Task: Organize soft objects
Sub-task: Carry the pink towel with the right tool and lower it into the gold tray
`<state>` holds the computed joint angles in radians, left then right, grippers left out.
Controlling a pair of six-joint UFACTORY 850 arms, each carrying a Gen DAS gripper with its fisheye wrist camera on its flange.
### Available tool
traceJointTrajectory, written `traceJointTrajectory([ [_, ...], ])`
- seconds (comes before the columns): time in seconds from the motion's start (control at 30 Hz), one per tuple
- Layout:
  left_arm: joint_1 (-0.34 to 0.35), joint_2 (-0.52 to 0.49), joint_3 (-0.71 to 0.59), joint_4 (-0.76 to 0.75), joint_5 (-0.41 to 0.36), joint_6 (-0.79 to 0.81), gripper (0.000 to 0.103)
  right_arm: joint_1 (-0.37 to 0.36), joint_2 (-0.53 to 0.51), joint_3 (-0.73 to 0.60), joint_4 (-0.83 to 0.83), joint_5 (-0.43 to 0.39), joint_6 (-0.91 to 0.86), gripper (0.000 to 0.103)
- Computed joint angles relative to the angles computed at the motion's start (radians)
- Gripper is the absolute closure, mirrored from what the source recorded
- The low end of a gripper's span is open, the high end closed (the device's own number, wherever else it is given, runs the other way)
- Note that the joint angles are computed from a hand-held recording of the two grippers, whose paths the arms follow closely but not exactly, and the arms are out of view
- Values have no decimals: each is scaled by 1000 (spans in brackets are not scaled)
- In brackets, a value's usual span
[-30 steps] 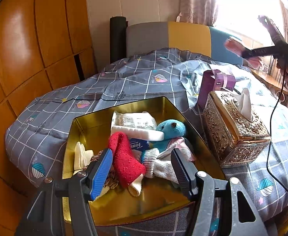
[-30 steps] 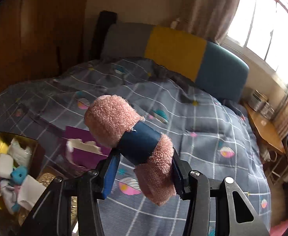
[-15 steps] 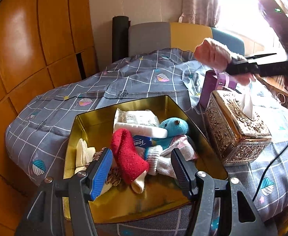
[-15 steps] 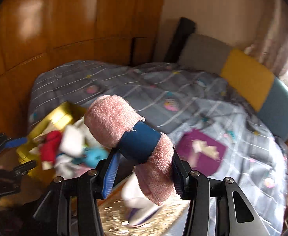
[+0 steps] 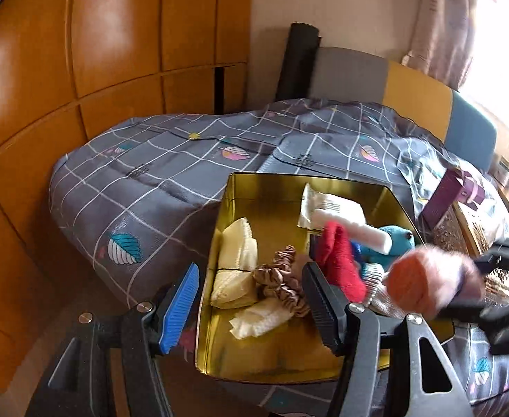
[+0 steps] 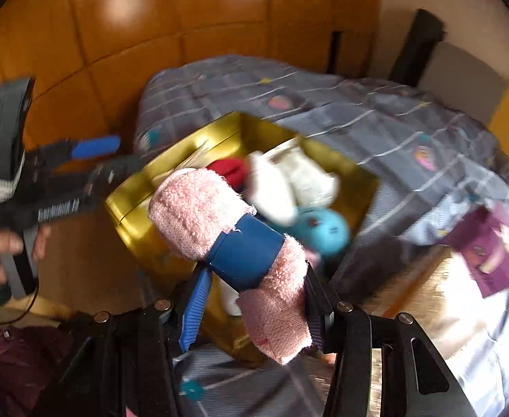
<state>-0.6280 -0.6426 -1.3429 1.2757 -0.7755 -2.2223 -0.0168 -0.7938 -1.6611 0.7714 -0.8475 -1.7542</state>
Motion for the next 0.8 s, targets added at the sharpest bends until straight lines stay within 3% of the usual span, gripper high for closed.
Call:
traceJointTrajectory([
  [0.1, 3, 0, 6, 18, 13, -12, 41, 34, 4, 40, -19, 67, 4, 53],
  [0.2, 4, -10, -2, 25, 32, -9, 41, 74, -5, 67, -32, 210, 48, 53],
  [0.3, 1, -23, -18, 20, 41, 2, 41, 95, -42, 38, -30, 253, 123, 53],
  [0.4, 1, -30, -27, 20, 39, 3, 41, 108, -42, 59, 17, 307, 90, 52],
  [0.6, -4, -34, -34, 3, 9, 10, 41, 87, -15, 96, 59, 249, 9, 49],
  [0.8, -11, -45, -60, -31, -36, 52, 39, 60, 12, 129, 95, 189, -29, 36],
])
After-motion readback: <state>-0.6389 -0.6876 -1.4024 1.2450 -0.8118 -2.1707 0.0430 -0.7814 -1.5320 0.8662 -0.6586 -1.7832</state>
